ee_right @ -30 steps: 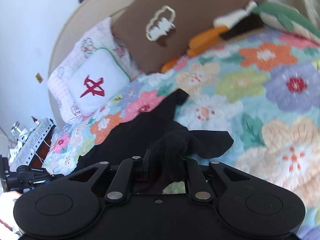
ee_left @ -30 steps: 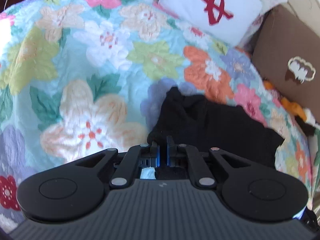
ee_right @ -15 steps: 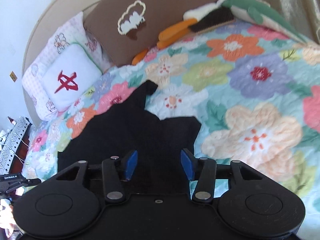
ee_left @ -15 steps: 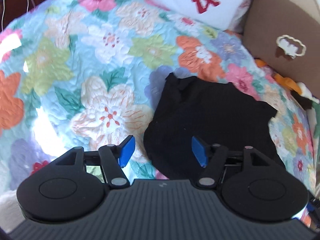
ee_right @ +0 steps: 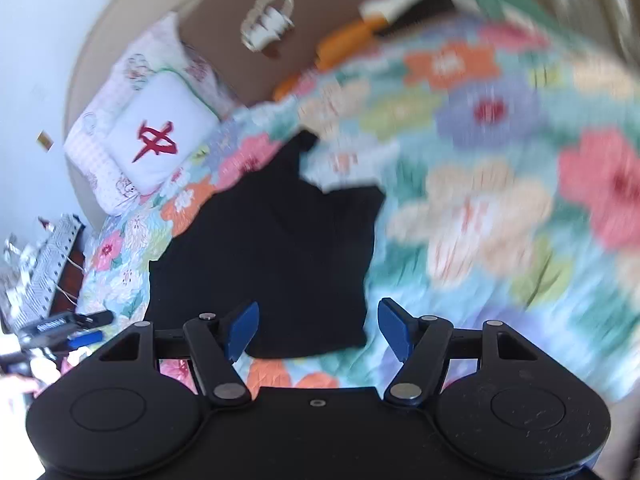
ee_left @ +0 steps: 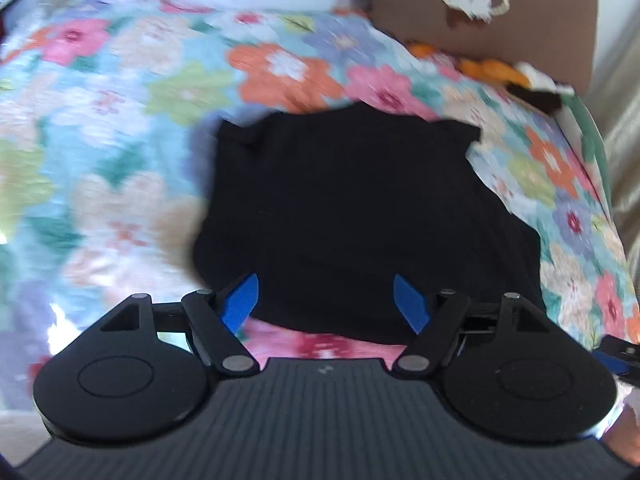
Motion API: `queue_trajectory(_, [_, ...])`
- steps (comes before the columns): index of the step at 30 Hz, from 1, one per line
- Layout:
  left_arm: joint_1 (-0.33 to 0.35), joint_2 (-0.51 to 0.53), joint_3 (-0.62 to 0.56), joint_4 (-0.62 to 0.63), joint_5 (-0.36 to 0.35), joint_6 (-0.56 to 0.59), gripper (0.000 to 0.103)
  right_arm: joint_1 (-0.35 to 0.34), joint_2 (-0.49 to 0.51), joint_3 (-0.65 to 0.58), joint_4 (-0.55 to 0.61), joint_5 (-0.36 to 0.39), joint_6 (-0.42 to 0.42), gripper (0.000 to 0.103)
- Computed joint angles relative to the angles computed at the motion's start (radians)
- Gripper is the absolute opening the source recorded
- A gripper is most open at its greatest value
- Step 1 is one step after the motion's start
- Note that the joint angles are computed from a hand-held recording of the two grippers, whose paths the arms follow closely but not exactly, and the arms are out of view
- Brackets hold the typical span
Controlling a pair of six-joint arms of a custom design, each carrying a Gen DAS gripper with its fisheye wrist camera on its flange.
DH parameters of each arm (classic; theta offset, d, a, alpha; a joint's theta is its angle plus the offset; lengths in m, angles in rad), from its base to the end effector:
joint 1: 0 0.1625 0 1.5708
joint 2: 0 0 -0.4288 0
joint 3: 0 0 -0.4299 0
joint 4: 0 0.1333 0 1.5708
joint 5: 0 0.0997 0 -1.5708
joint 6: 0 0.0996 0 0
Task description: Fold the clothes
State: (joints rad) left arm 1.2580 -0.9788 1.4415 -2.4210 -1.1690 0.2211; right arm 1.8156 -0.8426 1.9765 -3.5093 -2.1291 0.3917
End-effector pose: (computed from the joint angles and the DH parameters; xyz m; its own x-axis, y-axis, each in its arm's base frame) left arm -0.0672 -0.7675 0.2792 -0.8363 0.3323 -0.4361 0.4800 0.8282 -0.2893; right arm 0.2229 -0.5600 0.1063 -0.9102 0.4091 0.0644 0.1941 0.5589 -0.8062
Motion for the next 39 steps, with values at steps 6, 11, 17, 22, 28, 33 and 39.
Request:
queue_trajectory(6, [-0.044,0.054,0.073,-0.147,-0.076,0.302,0.067,-0.086,0.144,-0.046,-0.129,0.142,0.289,0.071])
queue_trajectory(11, [-0.03,0.084,0.05,-0.13,-0.145,0.344,0.067,-0.097,0.232,-0.126,-0.241,0.113,0.33,0.071])
queue_trajectory(17, [-0.005,0.081,0.033,-0.087,-0.256,0.358,0.069,-0.115,0.271,-0.254,-0.21,0.152,0.132,0.022])
queue_trajectory(22, [0.0,0.065,0.083,-0.139,-0.358,0.444,0.073,-0.096,0.259,-0.324,-0.174,0.205,-0.093,0.022])
queue_trajectory(28, [-0.01,0.096,0.055,-0.157,-0.409,0.4,0.073,-0.076,0.22,-0.367,-0.012,0.347,-0.255,0.022])
queue_trajectory(33, [-0.028,0.142,0.063,-0.287,-0.346,0.438,0.045,-0.065,0.208,-0.412,0.118,0.389,-0.32,0.021])
queue_trajectory(39, [-0.024,0.164,0.001,-0.275,-0.234,0.312,0.009,-0.051,0.222,-0.42,0.108,0.351,-0.312,0.027])
